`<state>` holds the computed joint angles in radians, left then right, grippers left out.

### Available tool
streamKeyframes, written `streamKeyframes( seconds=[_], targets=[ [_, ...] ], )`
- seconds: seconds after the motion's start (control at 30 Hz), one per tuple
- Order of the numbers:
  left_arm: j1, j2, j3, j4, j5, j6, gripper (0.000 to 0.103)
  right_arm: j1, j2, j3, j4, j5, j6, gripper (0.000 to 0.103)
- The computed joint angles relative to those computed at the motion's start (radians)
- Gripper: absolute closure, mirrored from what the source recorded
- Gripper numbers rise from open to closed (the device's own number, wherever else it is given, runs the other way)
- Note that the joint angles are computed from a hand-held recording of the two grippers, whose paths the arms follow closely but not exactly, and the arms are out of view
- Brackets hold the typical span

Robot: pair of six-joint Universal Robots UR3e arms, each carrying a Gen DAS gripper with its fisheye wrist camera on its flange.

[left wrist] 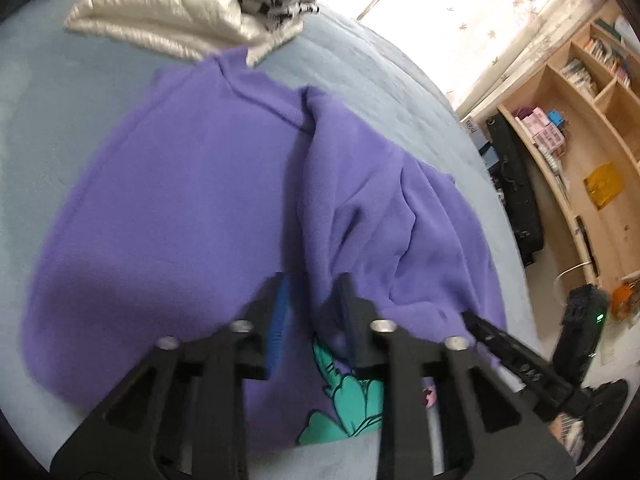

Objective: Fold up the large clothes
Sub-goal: 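Press the laid hood flat with both grippers and release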

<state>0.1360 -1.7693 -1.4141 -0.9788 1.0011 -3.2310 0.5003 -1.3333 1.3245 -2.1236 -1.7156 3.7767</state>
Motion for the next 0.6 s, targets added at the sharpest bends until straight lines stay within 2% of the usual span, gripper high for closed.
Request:
streamKeyframes(
  seconds=[0.1, 0.2, 0.23, 0.3, 0.37, 0.4, 0.5, 0.6],
  targets=[
    [-0.023, 0.053, 0.006, 0.025, 0.097, 0.005, 0.069, 0.009, -0.029, -0.038, 0.068, -0.034, 0.023, 0.058],
    [-0.052, 0.070, 0.040, 0.072, 0.172, -0.004, 0.069, 0.040, -0.061, -0.074, 0.102, -0.126, 0.048, 0.058],
    [-0.059, 0.059, 0.068, 0.066, 0.163, -0.012, 0.071, 0.052, -0.053, -0.108, 0.108, -0.161, 0.041, 0.058],
    [-0.075, 0.004, 0.155, 0.048, 0.123, -0.028, 0.086, 0.061, -0.020, -0.181, 0.105, -0.181, 0.018, 0.058],
    [-0.118, -0.086, 0.283, 0.014, 0.132, -0.029, 0.090, 0.057, 0.062, -0.300, 0.106, -0.161, -0.013, 0.058],
    [-0.151, -0.145, 0.363, -0.006, 0.159, -0.032, 0.095, 0.056, 0.113, -0.369, 0.118, -0.153, -0.019, 0.059],
    [-0.209, -0.315, 0.600, -0.094, 0.174, -0.043, 0.096, 0.039, 0.308, -0.617, 0.170, -0.107, -0.031, 0.068],
    [-0.250, -0.438, 0.747, -0.209, 0.223, -0.064, 0.097, 0.013, 0.472, -0.813, 0.254, -0.075, -0.028, 0.072]
  ],
)
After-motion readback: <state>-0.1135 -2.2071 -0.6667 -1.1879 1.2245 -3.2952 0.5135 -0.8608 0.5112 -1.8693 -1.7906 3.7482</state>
